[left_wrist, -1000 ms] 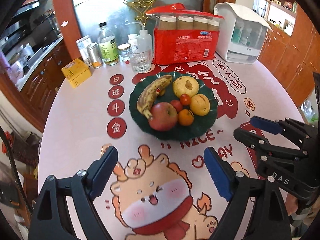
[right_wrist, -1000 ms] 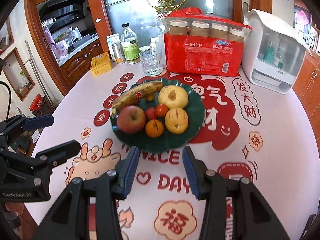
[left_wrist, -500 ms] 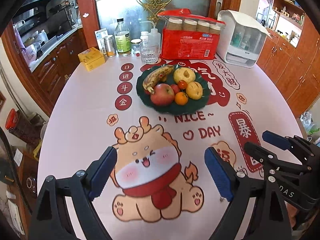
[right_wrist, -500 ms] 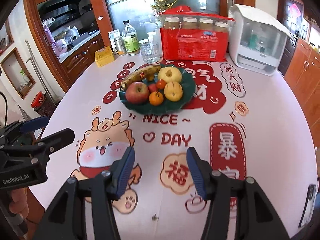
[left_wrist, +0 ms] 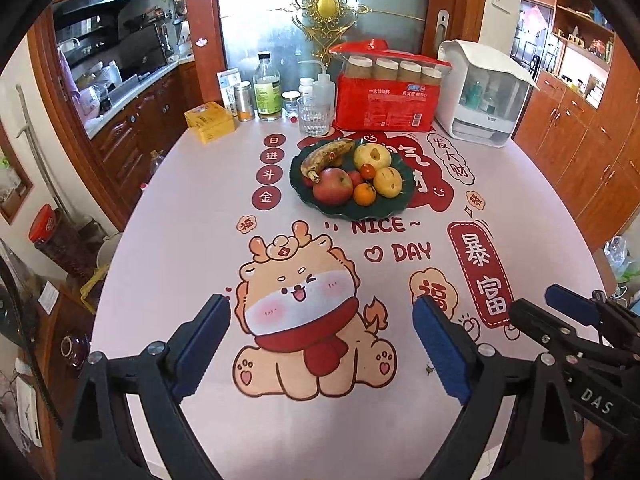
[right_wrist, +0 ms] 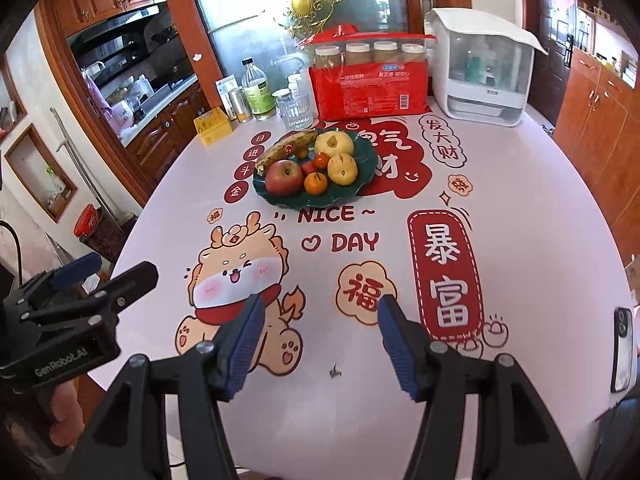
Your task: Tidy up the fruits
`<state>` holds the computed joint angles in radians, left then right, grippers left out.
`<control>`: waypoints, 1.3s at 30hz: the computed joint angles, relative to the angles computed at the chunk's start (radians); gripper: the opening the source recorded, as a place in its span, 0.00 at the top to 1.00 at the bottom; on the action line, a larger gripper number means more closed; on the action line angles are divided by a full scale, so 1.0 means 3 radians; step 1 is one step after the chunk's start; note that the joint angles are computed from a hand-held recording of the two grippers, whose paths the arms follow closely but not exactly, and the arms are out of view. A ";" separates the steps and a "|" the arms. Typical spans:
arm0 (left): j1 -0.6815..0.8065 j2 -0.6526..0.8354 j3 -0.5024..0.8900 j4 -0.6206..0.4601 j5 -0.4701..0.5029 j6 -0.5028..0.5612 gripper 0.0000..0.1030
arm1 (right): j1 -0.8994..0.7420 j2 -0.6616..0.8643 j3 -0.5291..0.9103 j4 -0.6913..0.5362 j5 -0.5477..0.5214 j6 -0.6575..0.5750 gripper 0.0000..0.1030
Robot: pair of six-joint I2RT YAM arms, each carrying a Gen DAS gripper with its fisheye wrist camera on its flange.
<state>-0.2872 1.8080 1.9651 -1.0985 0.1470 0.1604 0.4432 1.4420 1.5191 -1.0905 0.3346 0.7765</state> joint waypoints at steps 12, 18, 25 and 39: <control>-0.0065 -0.0316 -0.0234 -0.0022 -0.0159 -0.0118 0.10 | 0.0396 -0.0041 0.0243 -0.0473 0.0455 0.0365 0.37; -0.0250 -0.0311 -0.0204 -0.0006 -0.0312 -0.0338 0.10 | 0.0299 -0.0061 0.0243 -0.0486 0.0359 0.0106 0.36; -0.0443 -0.0193 -0.0047 -0.0113 -0.0388 -0.0506 0.10 | 0.0010 -0.0189 0.0150 -0.0444 0.0096 -0.0213 0.34; -0.0637 -0.0055 0.0110 -0.0217 -0.0523 -0.0680 0.10 | -0.0330 -0.0317 0.0000 -0.0299 -0.0135 -0.0483 0.33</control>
<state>-0.4783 1.7916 1.9982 -1.1635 -0.0100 -0.0435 0.3443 1.3470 1.5192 -1.1803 0.2941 0.6315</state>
